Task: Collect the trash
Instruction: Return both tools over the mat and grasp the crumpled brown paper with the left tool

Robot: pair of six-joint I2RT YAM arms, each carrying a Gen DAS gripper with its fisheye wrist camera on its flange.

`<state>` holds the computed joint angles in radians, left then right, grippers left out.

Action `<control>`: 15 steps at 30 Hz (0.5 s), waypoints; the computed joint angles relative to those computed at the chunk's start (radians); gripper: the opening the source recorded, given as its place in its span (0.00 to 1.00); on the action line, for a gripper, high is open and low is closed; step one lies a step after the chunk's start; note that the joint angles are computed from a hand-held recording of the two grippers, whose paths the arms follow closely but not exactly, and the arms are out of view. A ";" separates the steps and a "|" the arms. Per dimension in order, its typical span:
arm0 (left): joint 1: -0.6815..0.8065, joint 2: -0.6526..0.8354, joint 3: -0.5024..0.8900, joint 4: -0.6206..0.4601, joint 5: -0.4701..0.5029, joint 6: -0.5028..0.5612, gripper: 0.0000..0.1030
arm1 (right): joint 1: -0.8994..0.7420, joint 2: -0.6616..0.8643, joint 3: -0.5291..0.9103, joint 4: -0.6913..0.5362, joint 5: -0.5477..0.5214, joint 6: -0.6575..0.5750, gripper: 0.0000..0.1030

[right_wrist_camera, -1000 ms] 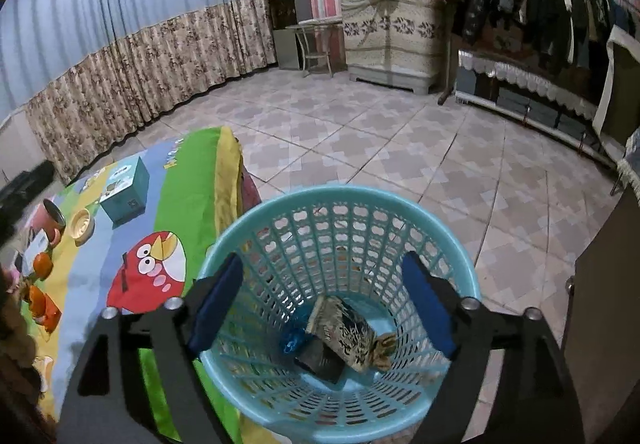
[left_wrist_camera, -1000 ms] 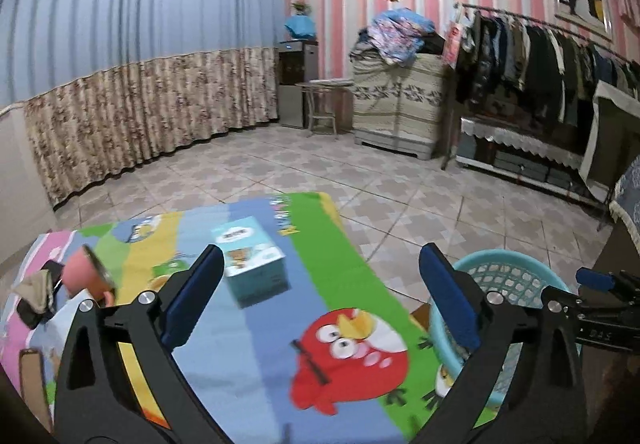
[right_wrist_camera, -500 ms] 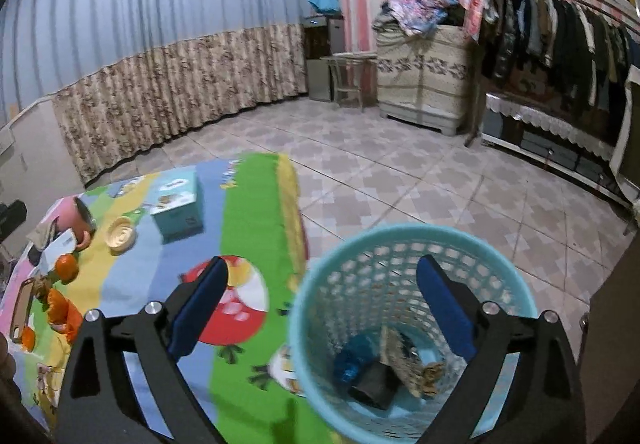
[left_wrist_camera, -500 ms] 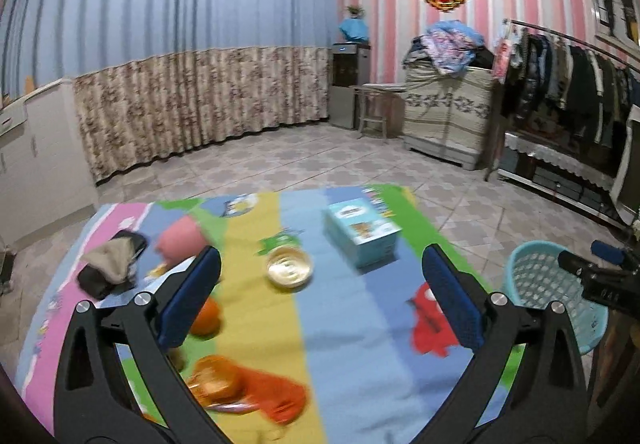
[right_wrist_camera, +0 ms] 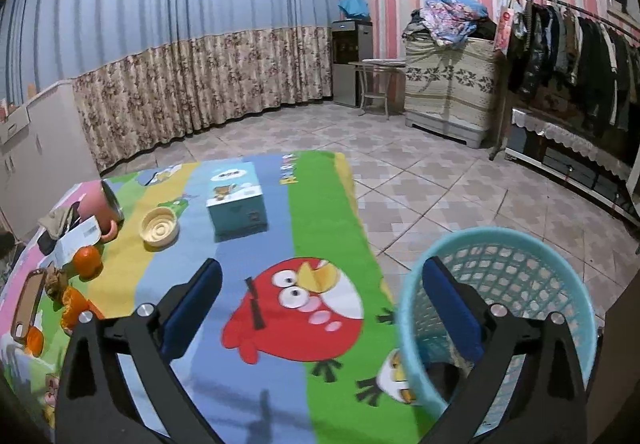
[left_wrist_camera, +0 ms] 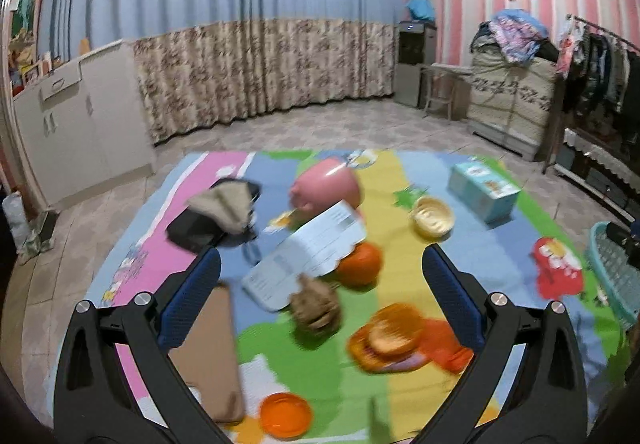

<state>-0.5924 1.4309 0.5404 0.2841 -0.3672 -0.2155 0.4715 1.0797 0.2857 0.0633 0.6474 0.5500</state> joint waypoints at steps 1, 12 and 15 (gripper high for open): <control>0.024 0.010 -0.015 0.016 0.012 0.007 0.95 | 0.016 0.033 0.009 0.013 0.005 0.006 0.96; 0.111 0.228 0.018 0.098 0.136 -0.015 0.91 | 0.075 0.230 0.094 0.003 0.016 0.113 0.96; 0.118 0.282 0.068 0.064 0.162 -0.013 0.82 | 0.079 0.254 0.100 0.023 -0.001 0.121 0.96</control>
<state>-0.4742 1.7130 0.6084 0.3476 -0.2057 -0.2288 0.5502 1.3340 0.3858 0.0866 0.6467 0.6708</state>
